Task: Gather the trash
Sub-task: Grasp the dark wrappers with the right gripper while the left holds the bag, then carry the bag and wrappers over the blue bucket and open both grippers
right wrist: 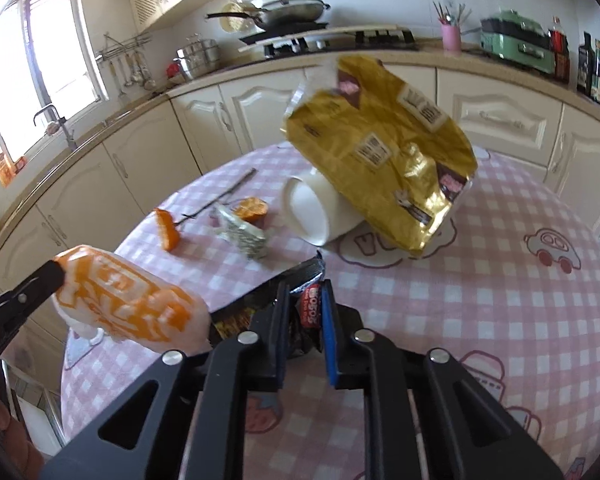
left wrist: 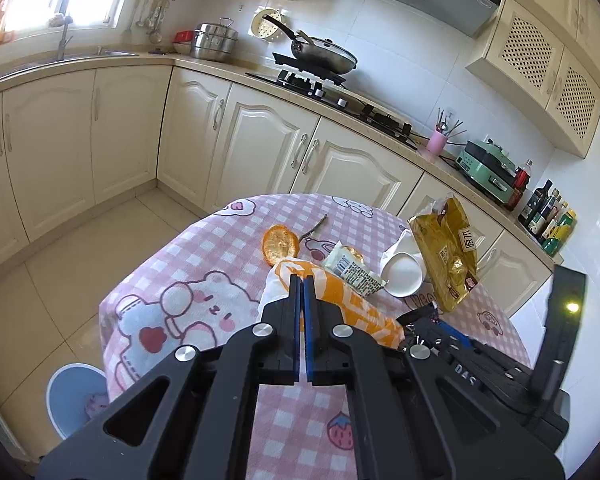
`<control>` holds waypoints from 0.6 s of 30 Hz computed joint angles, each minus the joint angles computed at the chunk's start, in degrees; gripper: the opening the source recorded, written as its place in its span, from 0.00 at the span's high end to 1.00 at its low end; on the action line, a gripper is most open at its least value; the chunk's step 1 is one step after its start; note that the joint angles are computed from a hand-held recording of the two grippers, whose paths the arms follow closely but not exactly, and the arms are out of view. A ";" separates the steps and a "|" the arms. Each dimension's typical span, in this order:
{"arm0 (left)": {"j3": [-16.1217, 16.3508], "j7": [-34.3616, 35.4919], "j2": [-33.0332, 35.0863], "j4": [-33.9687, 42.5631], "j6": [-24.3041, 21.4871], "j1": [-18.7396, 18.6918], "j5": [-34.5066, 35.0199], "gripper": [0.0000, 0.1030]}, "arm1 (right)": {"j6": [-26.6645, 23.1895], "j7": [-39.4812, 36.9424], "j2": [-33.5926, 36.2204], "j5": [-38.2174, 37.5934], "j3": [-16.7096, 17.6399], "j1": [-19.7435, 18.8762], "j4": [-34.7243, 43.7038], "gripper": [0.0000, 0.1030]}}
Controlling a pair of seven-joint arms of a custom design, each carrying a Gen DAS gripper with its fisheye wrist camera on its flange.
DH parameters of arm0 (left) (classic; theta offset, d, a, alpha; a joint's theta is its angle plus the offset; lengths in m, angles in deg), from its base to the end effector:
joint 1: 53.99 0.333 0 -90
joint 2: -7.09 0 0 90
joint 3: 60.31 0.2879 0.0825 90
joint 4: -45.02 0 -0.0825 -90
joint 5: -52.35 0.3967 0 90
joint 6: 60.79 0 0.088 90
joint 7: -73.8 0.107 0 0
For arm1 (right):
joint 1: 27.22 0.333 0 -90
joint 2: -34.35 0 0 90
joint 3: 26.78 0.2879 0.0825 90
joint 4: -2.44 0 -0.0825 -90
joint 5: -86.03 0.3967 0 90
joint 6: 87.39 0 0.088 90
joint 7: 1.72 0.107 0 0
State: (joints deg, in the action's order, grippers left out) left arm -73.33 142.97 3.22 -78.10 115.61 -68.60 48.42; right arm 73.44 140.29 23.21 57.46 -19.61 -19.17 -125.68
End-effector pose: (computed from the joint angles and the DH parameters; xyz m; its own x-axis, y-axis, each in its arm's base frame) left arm 0.5216 -0.2696 0.5187 -0.2243 -0.9134 0.3397 -0.6276 -0.1312 -0.7674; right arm 0.5254 0.1696 0.5021 -0.1459 -0.9727 -0.1806 -0.6670 0.2315 -0.7081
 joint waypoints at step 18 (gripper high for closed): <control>2.78 0.24 -15.31 -13.95 0.40 5.23 -2.86 1.00 | -0.95 2.87 1.35 -8.26 5.52 4.70 7.77 0.89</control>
State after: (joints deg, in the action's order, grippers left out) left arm -70.54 143.20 -12.09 -92.05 116.02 -63.37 45.56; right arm 72.50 143.17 24.55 49.19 -14.09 -14.47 -117.91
